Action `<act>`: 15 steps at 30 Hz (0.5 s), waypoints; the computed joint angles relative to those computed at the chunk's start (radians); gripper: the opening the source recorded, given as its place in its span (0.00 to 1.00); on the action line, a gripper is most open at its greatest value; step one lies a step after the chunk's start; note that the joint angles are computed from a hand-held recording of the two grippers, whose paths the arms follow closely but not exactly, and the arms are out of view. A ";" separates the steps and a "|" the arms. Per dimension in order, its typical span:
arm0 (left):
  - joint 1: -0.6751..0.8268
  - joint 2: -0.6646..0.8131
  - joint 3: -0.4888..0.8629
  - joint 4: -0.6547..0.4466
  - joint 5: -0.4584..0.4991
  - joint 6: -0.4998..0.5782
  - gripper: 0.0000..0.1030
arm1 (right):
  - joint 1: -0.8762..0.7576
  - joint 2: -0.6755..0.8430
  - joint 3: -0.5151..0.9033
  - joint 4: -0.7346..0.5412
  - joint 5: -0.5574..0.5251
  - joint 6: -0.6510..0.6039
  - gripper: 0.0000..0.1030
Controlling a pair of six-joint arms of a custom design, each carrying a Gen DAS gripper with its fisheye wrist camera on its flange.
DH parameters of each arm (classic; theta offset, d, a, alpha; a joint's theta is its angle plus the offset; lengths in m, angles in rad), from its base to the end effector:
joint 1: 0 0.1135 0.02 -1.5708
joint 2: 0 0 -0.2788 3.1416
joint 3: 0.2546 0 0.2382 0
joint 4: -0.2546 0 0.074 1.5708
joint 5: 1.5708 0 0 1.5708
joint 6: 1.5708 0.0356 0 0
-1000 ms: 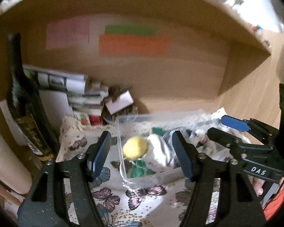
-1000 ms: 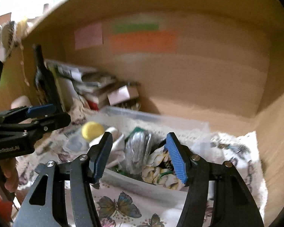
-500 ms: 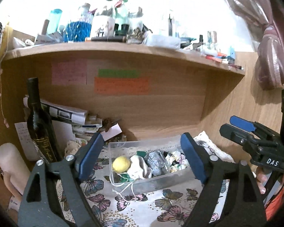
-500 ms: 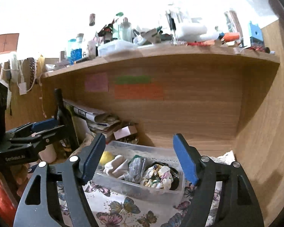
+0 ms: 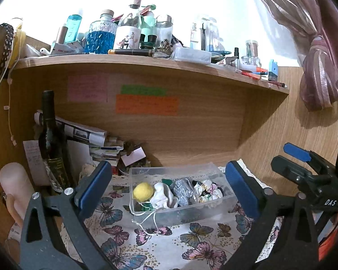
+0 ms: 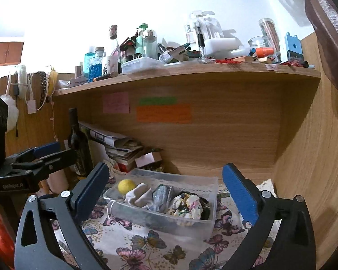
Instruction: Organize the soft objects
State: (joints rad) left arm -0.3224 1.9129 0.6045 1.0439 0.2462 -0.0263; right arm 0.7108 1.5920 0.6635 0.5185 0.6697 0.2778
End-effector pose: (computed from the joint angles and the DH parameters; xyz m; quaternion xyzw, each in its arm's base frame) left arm 0.3160 -0.1147 0.1407 0.1901 0.7685 -0.2007 0.5770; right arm 0.2459 0.1826 0.2030 0.0063 0.8101 0.0038 0.5863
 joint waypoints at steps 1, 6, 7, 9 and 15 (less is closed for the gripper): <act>0.000 0.001 0.001 -0.001 -0.001 -0.001 0.99 | 0.000 -0.001 -0.003 0.002 0.000 0.001 0.99; -0.002 0.002 -0.003 0.002 -0.008 -0.003 0.99 | 0.004 -0.003 -0.008 0.005 0.006 0.004 0.99; -0.002 0.003 -0.004 0.004 -0.009 -0.002 0.99 | 0.005 -0.003 -0.008 0.005 0.008 0.004 0.99; 0.000 0.003 -0.003 0.004 -0.005 -0.001 0.99 | 0.004 -0.005 -0.011 0.008 0.005 0.002 0.99; 0.001 0.001 -0.008 0.013 -0.004 -0.005 1.00 | 0.004 -0.003 -0.010 0.008 0.004 0.003 0.99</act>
